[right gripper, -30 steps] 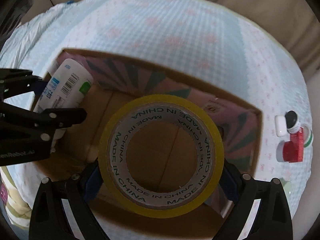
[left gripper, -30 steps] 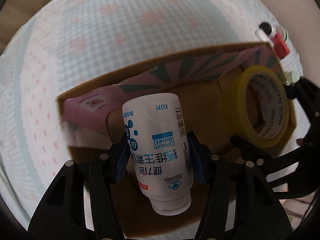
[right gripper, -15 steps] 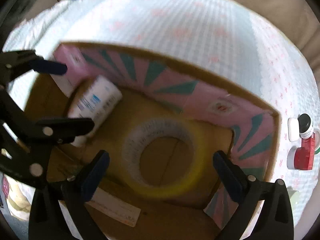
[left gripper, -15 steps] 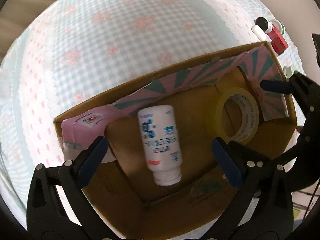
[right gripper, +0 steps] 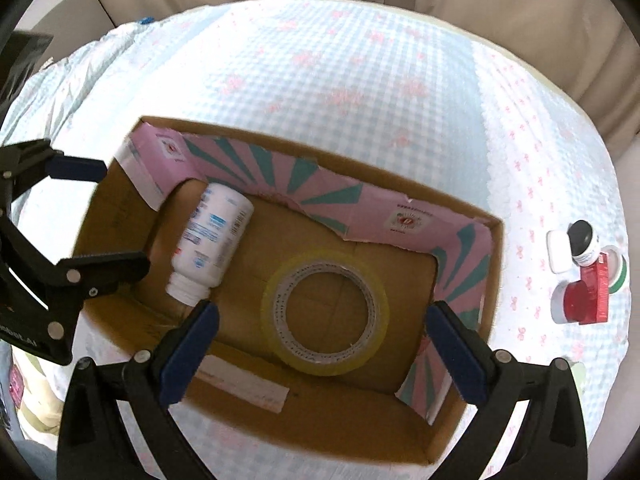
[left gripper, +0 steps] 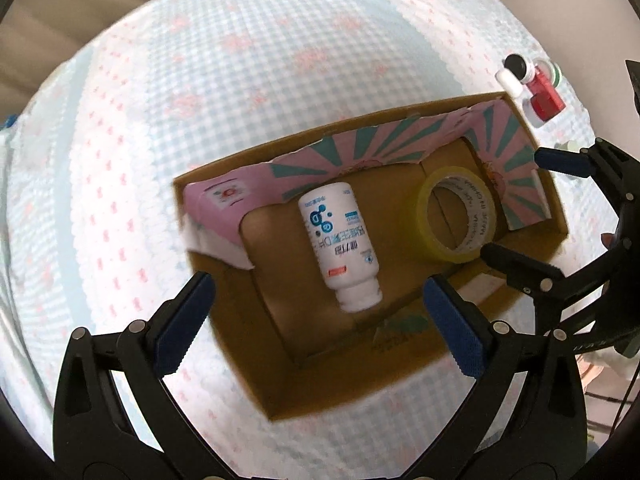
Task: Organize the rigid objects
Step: 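Release the bottle and tape roll into the box from both tools, then move both tools back toward the remaining jars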
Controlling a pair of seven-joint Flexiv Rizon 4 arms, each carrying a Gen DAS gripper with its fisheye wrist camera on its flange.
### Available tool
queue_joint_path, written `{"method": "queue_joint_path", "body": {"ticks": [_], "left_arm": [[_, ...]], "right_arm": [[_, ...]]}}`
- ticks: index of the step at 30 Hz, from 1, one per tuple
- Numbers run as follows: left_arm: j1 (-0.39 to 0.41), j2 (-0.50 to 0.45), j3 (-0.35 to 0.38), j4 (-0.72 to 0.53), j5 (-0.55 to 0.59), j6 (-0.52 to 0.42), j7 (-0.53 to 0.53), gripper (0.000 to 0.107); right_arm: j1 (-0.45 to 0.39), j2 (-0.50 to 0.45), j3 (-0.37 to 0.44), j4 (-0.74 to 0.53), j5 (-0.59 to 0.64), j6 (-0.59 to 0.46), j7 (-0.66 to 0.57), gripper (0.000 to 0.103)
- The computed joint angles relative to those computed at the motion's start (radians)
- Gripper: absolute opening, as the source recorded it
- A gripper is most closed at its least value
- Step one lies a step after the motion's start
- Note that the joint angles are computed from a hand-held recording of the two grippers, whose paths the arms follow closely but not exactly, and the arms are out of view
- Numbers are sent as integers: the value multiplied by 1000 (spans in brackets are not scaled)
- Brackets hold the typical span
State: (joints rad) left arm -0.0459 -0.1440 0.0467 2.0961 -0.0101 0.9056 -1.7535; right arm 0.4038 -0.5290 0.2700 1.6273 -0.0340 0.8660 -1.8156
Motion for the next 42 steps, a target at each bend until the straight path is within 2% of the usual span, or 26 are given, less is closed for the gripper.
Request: {"method": "queue_joint_path", "body": {"ticks": [6,9,16,20,26,32,37,42], "left_arm": [[-8,140,5,36,51,-43,-86,103],[-7,238,-11,31,115,-103,-183,103],[15,406,-66,4,180,-190,-356,103],[25,439,-107,-32,231,-210,-401,103],[13,408,-148,-113,278,-209,-400,103],[-28,306,-182,-235,308,-206,-430,103],[-86,166,-205,-388,361,-231,-508,103],[-158,-12,-204,-578,391,-277,-587,103]], "right_arm": [[-10,71,13,9,29,-18,1,103],[-7,134,11,30,36,-21,20,103],[13,307,-28,67,-8,-85,210,103],[3,379,-40,88,-31,-98,291,103],[-27,456,-61,126,-83,-82,384,103],[-85,484,-92,135,-70,-93,407,103],[-144,472,-122,133,-45,-73,335,103],[-211,419,-151,89,21,-65,194,103]]}}
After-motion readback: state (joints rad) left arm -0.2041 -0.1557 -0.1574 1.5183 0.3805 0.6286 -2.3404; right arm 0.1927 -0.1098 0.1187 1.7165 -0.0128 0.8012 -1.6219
